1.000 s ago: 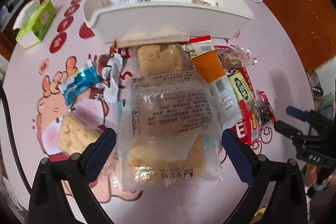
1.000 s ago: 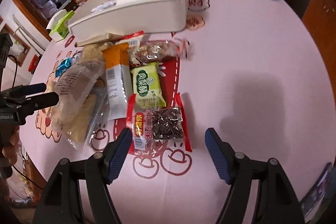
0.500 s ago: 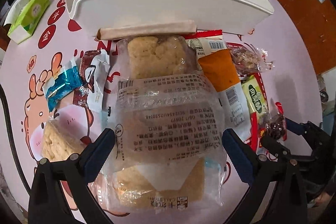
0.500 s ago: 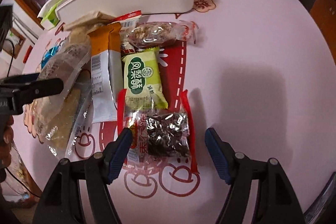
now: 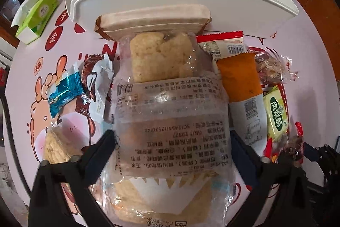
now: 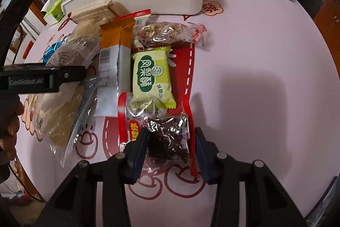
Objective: Organize snacks
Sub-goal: 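Grasp the clear cracker pack with the left gripper while the right grasps the dark candy bag, then lift both packs over the tray and release them inside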
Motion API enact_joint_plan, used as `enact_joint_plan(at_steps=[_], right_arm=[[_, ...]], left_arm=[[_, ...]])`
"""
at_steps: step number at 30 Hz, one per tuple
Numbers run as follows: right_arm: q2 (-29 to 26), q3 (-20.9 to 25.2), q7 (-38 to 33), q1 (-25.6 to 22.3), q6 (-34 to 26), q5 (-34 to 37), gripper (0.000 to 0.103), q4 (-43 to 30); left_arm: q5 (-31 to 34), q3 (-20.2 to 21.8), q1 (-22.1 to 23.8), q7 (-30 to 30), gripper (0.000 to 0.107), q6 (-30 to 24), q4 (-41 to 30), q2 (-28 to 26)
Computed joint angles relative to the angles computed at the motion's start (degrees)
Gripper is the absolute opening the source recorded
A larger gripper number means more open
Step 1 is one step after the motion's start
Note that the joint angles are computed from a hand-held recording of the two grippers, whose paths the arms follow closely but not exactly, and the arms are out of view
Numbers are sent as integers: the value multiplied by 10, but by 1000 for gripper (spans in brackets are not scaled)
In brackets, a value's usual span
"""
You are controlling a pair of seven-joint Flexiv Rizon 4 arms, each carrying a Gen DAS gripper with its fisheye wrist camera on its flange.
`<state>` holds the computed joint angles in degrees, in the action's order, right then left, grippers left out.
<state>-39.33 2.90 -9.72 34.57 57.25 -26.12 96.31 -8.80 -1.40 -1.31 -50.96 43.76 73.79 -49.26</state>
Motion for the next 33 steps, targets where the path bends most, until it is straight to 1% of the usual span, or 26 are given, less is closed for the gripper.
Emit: enact_joint_plan(at_steps=[2, 5, 8, 12, 16, 21, 26, 30, 33], right_arm=[[1, 0, 3, 2, 9, 0, 43, 4], [2, 1, 8, 4, 20, 2, 43, 7], [5, 1, 16, 8, 32, 4, 43, 14], [15, -5, 34, 15, 47, -1, 43, 25], [25, -11, 48, 23, 48, -14, 43, 28], [37, -18, 60, 31, 39, -40, 43, 20], [47, -32, 75, 40, 38, -80, 43, 7], [56, -43, 83, 43, 20, -116, 43, -13], [64, -52, 85, 40, 1, -149, 43, -34]], left_arm=[[0, -5, 4, 13, 81, 18, 16, 8], [-5, -10, 6, 25, 77, 36, 35, 18], [-12, -13, 12, 35, 76, 59, 59, 30], [-24, -19, 27, 61, 76, 64, 89, 51], [-45, -33, 45, 103, 75, 76, 133, 85], [-104, -56, 80, 177, 76, 73, 182, 132], [-167, -68, 92, 231, 76, 78, 220, 180], [-220, -77, 97, 272, 76, 76, 213, 200], [-255, -81, 95, 289, 76, 79, 196, 206]])
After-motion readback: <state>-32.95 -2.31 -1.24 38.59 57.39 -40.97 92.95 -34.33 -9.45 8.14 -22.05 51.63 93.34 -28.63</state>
